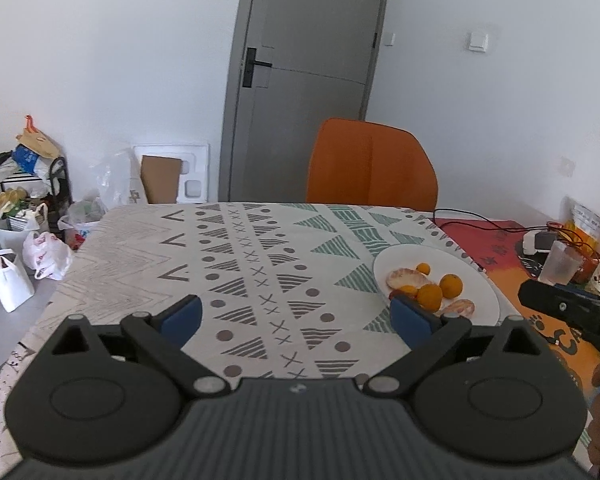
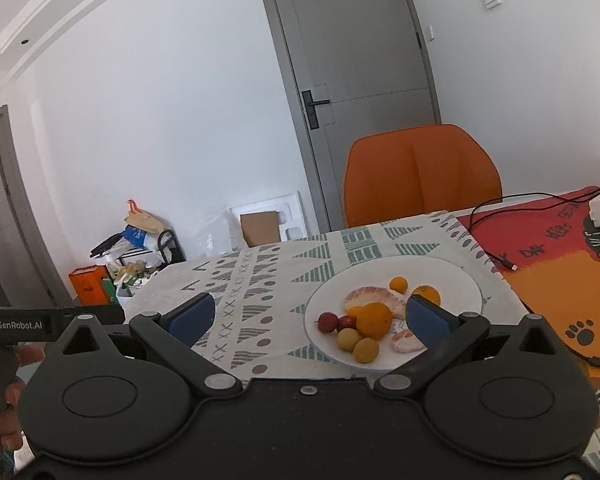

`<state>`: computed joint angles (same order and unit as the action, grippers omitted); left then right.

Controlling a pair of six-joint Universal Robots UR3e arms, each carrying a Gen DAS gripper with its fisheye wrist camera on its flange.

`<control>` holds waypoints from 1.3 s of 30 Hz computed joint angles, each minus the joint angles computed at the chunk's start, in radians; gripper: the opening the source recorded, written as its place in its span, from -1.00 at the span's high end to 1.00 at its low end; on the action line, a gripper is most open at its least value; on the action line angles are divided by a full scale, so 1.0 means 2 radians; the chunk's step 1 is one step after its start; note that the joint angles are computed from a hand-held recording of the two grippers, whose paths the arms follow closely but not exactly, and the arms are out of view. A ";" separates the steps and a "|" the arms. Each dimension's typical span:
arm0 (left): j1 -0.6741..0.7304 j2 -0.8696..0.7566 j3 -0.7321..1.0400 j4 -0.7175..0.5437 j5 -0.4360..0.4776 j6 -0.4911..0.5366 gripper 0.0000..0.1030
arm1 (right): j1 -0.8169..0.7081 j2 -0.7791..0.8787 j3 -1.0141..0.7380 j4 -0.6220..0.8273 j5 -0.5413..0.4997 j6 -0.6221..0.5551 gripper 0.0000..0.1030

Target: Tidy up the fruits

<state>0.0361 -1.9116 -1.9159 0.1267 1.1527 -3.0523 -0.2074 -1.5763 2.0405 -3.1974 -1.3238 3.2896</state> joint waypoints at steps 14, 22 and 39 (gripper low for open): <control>0.006 0.021 -0.059 0.034 0.016 0.017 -0.93 | -0.001 -0.025 0.034 0.005 0.013 -0.012 -1.00; 0.010 0.026 -0.095 0.061 0.016 0.022 -0.93 | 0.004 -0.035 0.051 0.007 0.019 -0.018 -1.00; 0.034 0.023 -0.103 0.064 0.014 0.029 -0.93 | 0.017 -0.036 0.043 0.033 0.043 -0.033 -1.00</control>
